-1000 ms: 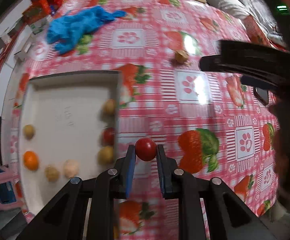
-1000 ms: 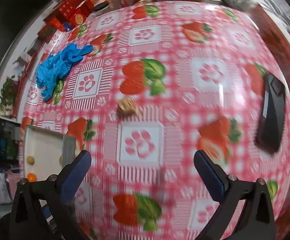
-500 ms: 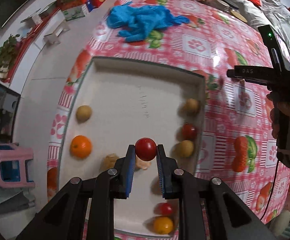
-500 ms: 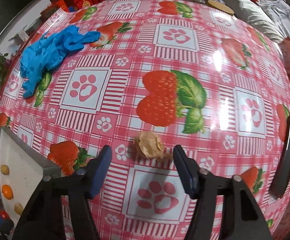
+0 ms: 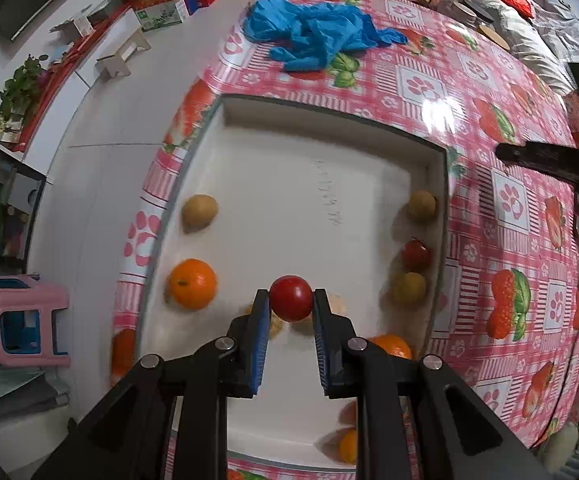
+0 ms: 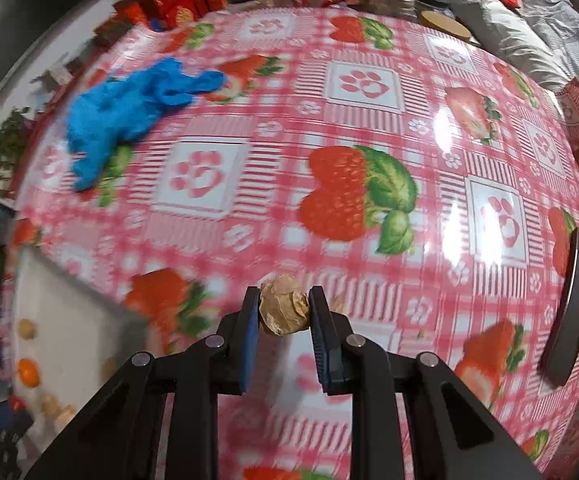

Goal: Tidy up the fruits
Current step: 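Carry the tomato into the tray with the left tool while the right tool grasps the other walnut, then open both tools to drop the tomato and walnut into the tray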

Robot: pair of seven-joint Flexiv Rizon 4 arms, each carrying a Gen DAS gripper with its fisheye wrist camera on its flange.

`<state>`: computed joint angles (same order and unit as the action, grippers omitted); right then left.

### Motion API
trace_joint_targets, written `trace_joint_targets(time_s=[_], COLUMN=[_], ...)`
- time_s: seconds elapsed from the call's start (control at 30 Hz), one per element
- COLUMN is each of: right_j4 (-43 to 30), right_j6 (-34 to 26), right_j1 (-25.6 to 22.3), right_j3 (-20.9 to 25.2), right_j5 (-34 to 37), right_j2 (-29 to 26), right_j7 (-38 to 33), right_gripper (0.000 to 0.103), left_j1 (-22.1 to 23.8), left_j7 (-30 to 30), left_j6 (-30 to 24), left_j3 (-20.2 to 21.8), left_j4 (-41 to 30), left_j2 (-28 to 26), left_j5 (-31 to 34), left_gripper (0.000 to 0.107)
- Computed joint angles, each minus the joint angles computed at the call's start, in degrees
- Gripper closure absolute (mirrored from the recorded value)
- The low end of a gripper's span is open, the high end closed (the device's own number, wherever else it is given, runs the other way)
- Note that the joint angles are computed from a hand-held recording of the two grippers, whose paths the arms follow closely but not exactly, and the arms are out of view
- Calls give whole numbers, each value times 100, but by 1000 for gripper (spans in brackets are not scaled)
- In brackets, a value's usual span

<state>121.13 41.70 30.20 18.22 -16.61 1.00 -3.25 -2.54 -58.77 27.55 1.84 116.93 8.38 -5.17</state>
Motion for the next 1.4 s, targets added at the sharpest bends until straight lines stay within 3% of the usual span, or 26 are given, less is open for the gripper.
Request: trace_joint_targets(time_s=[0.27, 0.57, 1.2, 1.27, 1.4], right_j4=[-394, -960, -1303, -1309, -1286], right_j6=[433, 1141, 946, 990, 1085], right_j1=[285, 773, 1061, 1068, 1093], right_j3=[169, 196, 177, 173, 149], right_j5=[-63, 203, 730, 744, 699], right_j2=[-40, -891, -1285, -1301, -1290], right_j7=[199, 124, -439, -468, -405], right_gripper=[77, 77, 75, 70, 42], left_j1=[110, 98, 103, 95, 75], left_j7=[188, 138, 138, 133, 142], left_j6=[4, -84, 109, 114, 27], left_j3=[23, 17, 27, 15, -4], left_j4=[-168, 50, 226, 239, 228], left_j2=[-192, -229, -169, -152, -116], left_j5=[213, 450, 568, 593, 604], left_gripper=[85, 85, 85, 85, 84])
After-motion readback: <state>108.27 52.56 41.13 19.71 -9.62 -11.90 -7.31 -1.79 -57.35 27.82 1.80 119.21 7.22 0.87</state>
